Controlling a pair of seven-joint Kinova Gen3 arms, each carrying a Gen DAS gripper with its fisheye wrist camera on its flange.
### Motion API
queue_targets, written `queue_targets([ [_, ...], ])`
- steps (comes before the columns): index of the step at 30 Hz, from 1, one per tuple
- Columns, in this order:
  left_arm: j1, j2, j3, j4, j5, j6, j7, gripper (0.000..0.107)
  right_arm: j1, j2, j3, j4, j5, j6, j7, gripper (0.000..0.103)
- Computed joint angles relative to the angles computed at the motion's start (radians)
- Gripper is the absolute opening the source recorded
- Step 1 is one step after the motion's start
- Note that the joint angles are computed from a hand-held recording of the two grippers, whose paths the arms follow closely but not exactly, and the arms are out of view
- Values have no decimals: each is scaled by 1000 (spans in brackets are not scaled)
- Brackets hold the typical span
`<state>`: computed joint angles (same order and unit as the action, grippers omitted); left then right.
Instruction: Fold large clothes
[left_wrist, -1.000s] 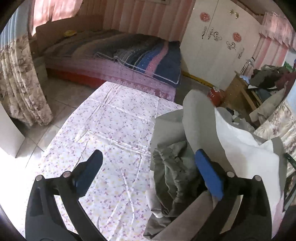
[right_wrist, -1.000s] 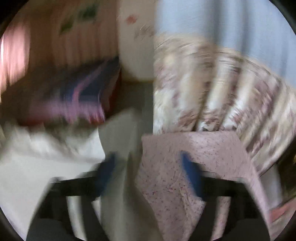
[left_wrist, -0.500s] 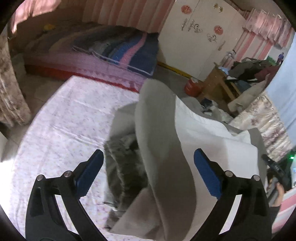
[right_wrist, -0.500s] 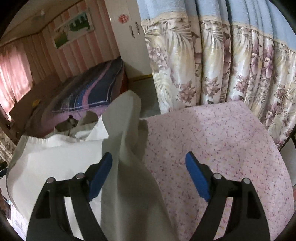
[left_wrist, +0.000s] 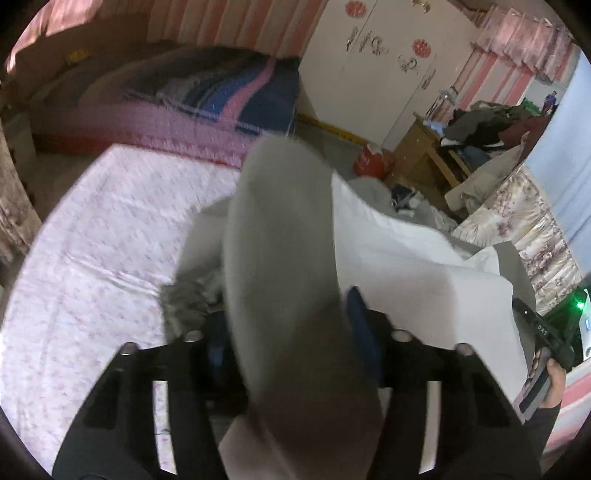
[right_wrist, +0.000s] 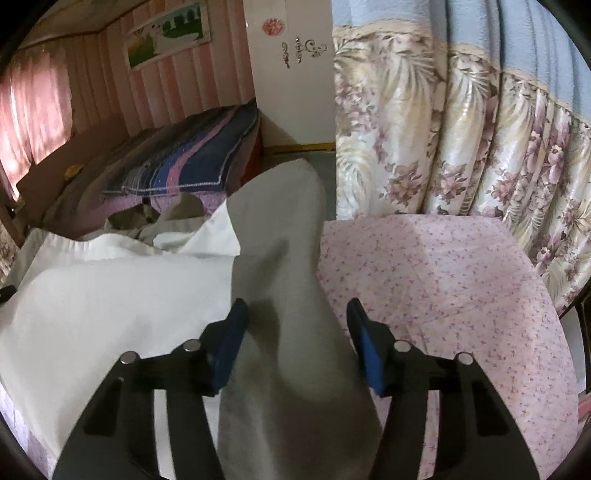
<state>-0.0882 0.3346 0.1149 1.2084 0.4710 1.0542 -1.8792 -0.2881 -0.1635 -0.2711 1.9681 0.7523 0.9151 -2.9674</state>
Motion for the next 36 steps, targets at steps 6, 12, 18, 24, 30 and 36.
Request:
queue_targets([
  [6,74,-32,-14,54,-95,-99,52,40,-25,34,-13,-18,35,49,-10,36],
  [12,113,-44,-17,59,-172,-125,85,37,-59,54,2,-25,50,76,-7,36],
  [18,134,-47,-19,56,-216,-133,115,36,-74,58,10,-21,64,82,-18,35],
  [24,96,-61,1,33,-147,-118,78,14,-106,61,-11,-16,175,130,-90,2],
  [30,123,-39,-63,-104,-81,-9,-48,1,-141,34,-62,-134,347,250,36,1],
  [36,-112,-145,75,-28,147,-125,-155,2,-152,27,-50,-229,454,276,89,1],
])
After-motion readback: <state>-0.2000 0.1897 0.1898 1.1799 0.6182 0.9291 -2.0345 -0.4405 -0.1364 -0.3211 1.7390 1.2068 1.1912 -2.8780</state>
